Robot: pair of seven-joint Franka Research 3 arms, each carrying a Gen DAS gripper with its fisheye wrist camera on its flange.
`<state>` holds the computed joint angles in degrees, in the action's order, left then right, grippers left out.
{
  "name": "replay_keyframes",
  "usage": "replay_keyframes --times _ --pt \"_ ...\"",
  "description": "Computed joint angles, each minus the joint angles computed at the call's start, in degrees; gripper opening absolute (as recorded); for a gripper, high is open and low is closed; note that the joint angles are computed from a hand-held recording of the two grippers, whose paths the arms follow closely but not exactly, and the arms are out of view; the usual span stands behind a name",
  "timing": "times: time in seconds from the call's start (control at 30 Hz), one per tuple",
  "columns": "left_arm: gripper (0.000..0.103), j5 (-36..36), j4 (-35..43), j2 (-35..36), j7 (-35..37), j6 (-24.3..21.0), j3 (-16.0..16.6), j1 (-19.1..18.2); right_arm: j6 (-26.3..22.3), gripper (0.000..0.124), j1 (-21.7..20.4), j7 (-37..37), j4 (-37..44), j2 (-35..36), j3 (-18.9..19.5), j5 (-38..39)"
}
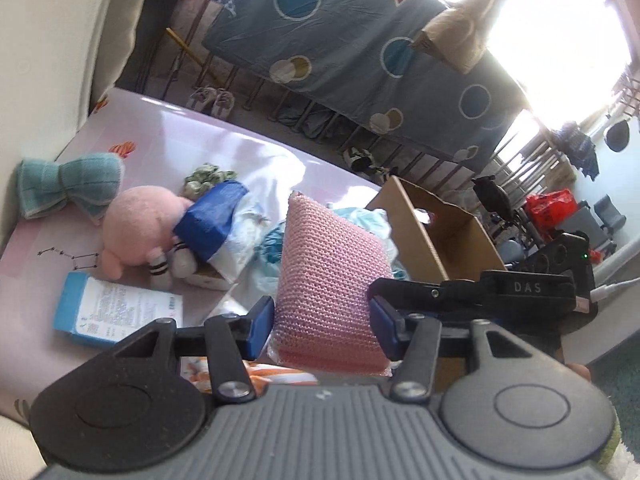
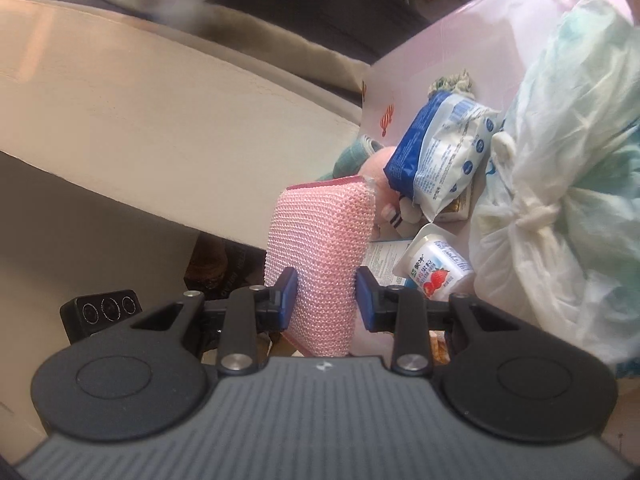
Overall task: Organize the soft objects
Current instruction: 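Carry the pink sponge pad into the box and release it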
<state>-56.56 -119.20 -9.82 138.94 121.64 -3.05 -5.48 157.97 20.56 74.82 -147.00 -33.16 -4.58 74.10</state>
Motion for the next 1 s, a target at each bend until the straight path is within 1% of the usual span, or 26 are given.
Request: replay_keyframes --times 0.07,0.17,0.23,0.33,0.43,0.53,0.63,0.7,0.77,0.87,1.0 --pt "0.054 -0.6 0.0 -0.8 0.7 -0.6 -0.8 -1.1 0.5 0.03 -2.2 2.9 -4.0 -6.3 0.7 -3.1" --pt "0.054 -1.5 0.3 -1.4 1.8 -1.3 -2.3 -3.5 0.4 0.03 -6.0 9.2 -9.3 -15.1 1.3 -9.7" --pt "0.055 -2.0 0.4 -1.5 2.6 -1.8 -3.1 -5.2 -0.5 0.03 -9.4 13.7 -12.6 -20.9 1.4 -14.6" --pt "0.055 -2.0 2.4 0.2 2.7 -1.7 -5.0 -7.8 -3.7 0.031 -15.7 20.2 -16.6 -29.3 1.1 -22.0" --pt "0.057 -1.0 5.6 3.5 1.8 -1.3 -7.2 -10.1 -7.6 0.03 -21.8 24.7 -19.5 -35.9 -0.8 -28.5" --pt "0.057 1.6 10.8 8.6 -1.4 -0.9 -9.9 -11.9 -10.2 0.03 -26.3 25.8 -20.6 -38.4 -5.2 -33.5" --pt "0.057 3.7 14.8 12.7 -5.0 1.7 -12.0 -12.7 -12.1 0.03 -29.4 24.0 -19.7 -36.6 -10.2 -36.6" --pt "0.058 4.9 15.8 14.0 -6.2 3.7 -12.8 -12.7 -12.4 0.03 -30.5 21.4 -17.1 -31.8 -12.9 -38.1" --pt "0.06 5.4 16.4 14.8 -6.6 5.3 -13.2 -12.2 -12.8 0.03 -31.2 18.5 -13.8 -26.0 -14.6 -39.5" --pt "0.06 7.1 16.5 15.5 -7.8 7.8 -13.4 -11.3 -12.6 0.03 -31.8 13.7 -7.7 -14.7 -15.0 -41.8" --pt "0.06 8.3 15.4 15.1 -8.6 10.2 -12.9 -9.6 -13.6 0.03 -34.0 9.0 0.6 -1.7 -13.3 -46.1"
